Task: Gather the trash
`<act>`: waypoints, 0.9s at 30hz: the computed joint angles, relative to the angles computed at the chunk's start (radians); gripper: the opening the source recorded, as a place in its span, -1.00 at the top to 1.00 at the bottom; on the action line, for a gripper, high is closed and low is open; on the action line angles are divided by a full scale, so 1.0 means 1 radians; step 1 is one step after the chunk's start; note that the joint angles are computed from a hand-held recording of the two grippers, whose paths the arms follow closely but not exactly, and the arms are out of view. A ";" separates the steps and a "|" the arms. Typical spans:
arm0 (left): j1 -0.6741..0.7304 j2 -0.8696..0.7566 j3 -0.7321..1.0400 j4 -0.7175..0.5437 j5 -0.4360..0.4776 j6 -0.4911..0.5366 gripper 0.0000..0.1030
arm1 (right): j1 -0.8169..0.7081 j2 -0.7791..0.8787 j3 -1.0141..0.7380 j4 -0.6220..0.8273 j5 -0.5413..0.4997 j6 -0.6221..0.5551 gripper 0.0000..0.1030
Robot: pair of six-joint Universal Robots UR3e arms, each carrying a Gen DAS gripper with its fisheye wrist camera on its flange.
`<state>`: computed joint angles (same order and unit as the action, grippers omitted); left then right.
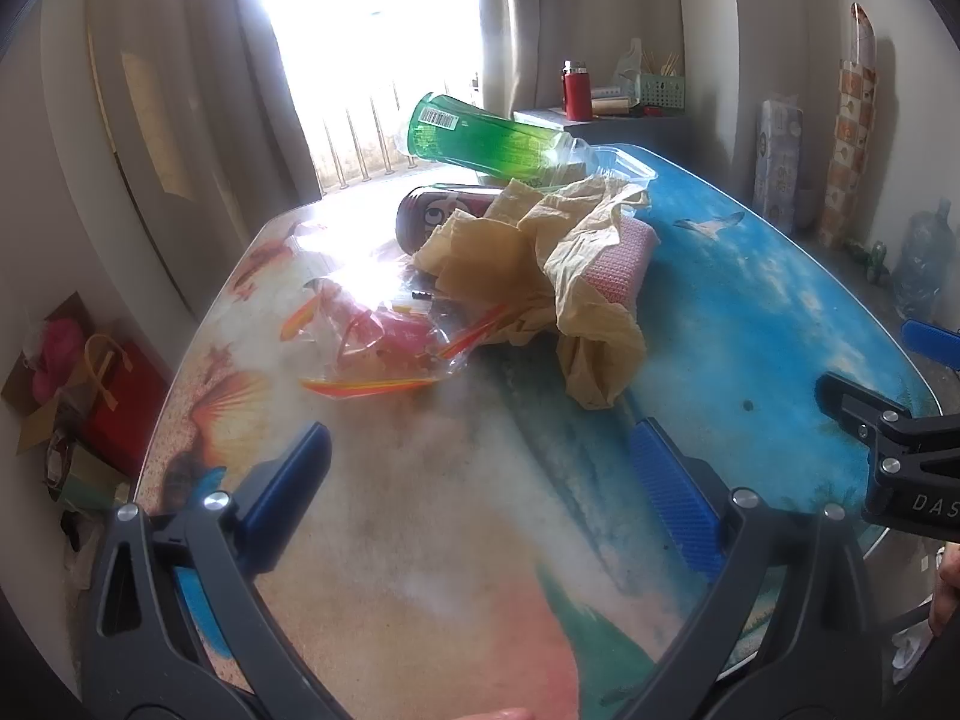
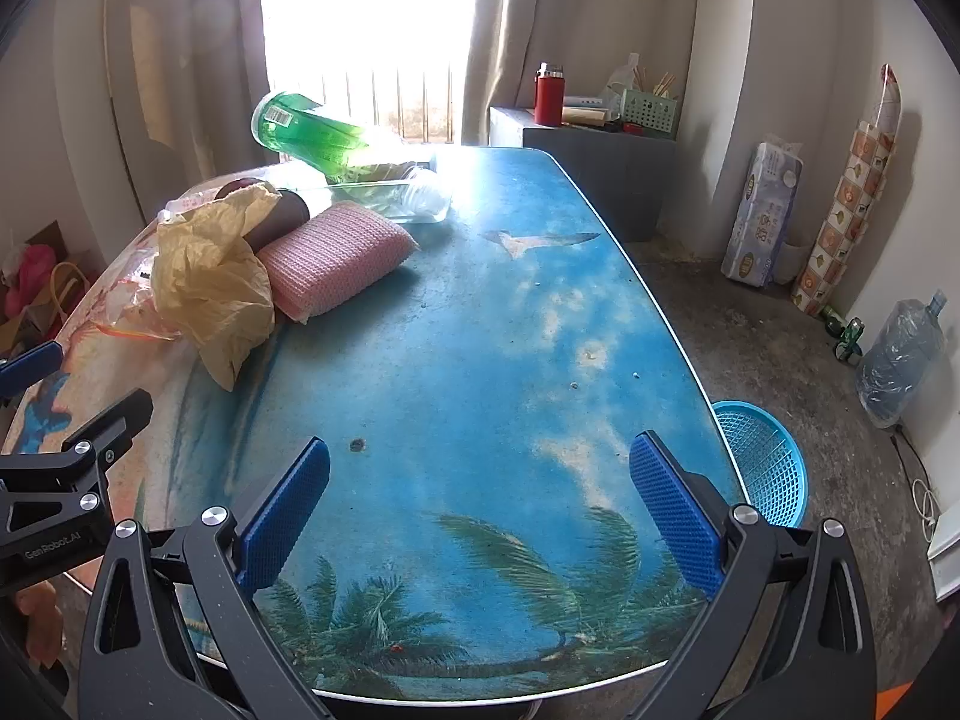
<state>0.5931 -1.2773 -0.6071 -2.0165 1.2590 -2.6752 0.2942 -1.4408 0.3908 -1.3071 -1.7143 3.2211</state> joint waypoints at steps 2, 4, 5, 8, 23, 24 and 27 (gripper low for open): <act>-0.010 -0.004 -0.004 0.007 0.008 -0.006 -0.87 | -0.003 0.002 -0.001 0.002 0.001 -0.002 -0.90; -0.023 -0.006 -0.012 0.017 0.018 -0.014 -0.87 | -0.005 0.007 -0.005 0.005 0.003 -0.004 -0.90; -0.035 -0.009 -0.018 0.026 0.028 -0.023 -0.87 | -0.005 0.009 -0.004 0.004 0.003 -0.004 -0.90; -0.039 -0.006 -0.037 0.042 0.030 -0.035 -0.87 | -0.006 0.002 0.024 -0.017 0.005 -0.002 -0.90; 0.029 0.187 -0.353 0.210 -0.024 -0.061 -0.86 | 0.135 -0.230 0.599 -0.508 -0.163 0.080 -0.90; 0.048 0.198 -0.356 0.198 -0.045 -0.047 -0.86 | 0.145 -0.237 0.612 -0.517 -0.175 0.092 -0.90; 0.049 0.214 -0.375 0.207 -0.050 -0.045 -0.87 | 0.175 -0.240 0.627 -0.527 -0.229 0.128 -0.90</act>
